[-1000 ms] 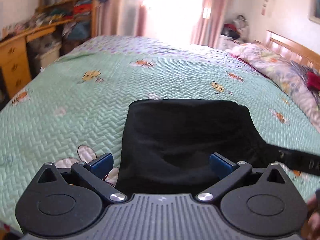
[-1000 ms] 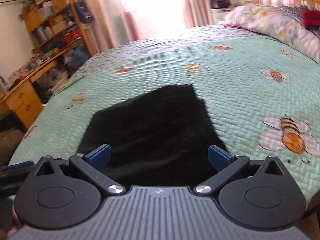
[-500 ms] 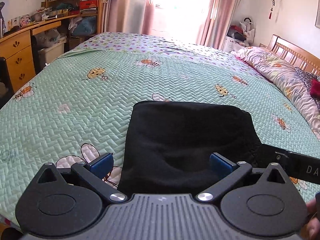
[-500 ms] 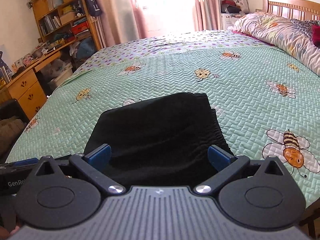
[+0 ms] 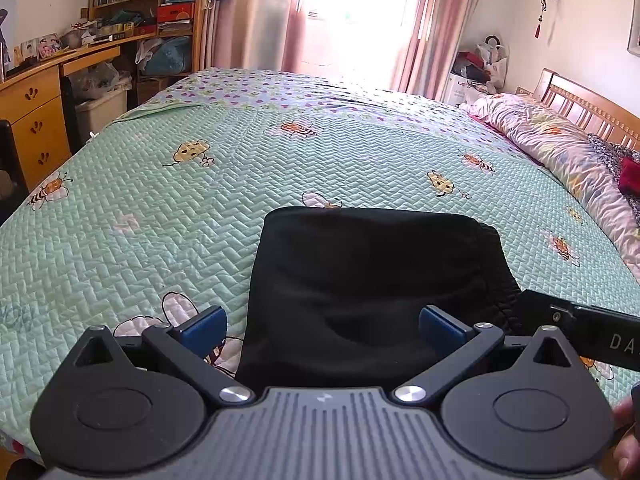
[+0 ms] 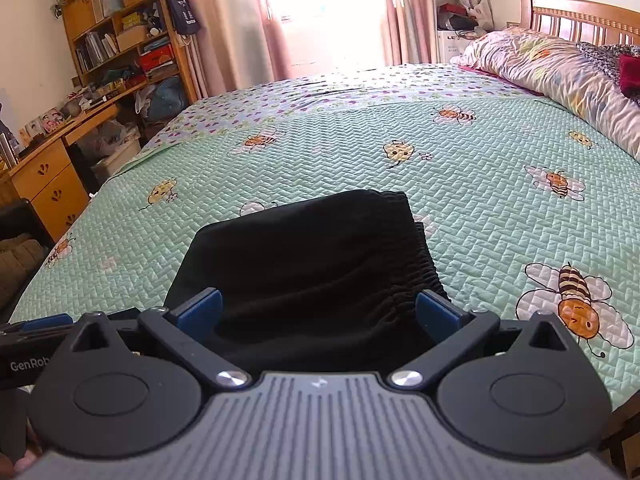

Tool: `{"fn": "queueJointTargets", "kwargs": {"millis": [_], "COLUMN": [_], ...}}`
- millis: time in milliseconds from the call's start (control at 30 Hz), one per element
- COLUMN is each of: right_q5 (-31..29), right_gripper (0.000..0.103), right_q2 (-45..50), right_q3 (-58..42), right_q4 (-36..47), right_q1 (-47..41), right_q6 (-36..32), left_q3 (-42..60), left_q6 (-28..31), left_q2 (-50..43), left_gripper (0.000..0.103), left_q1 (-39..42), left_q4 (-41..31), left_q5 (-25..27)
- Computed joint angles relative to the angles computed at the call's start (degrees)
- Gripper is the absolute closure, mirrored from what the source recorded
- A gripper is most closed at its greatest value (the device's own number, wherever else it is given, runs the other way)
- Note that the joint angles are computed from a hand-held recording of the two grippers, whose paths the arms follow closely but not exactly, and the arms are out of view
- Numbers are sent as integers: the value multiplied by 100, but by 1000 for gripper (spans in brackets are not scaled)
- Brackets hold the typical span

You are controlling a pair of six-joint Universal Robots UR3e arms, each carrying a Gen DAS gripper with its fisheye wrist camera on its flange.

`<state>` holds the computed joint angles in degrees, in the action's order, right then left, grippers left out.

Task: Fold clothes
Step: 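Position both open grippers at the folded trouser bundle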

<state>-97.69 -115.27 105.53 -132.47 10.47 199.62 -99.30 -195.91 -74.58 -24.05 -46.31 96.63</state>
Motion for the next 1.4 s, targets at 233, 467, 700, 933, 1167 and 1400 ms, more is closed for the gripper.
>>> {"fn": "queueJointTargets", "kwargs": {"millis": [233,467,700,933,1167,1400], "right_q5": [-42,-68,-52,-96,-76,-110], "right_gripper": [0,0,0,0,0,0], "right_q2": [42,84,135,159,122,135], "right_q3": [5,8,20,52,124,174], "right_q4": [-36,-70,-96,-145,-156,-188], "right_q1": [42,68,35,43,5,51], "right_q6": [21,11,-18,-49,-37,12], "left_q3": [15,-48,-53,7,-32,2], "left_q6": [22,16,15,18,11,37], "left_q2": [-36,-37,-77,-192,-184,-170], "left_gripper": [1,1,1,1,1,1], "left_q1": [32,74,110,47,27,46], "left_q4": [-11,-2,-11,-34,-41,-155], "left_q5": [-47,-98,-118,-49,-48,-29]}}
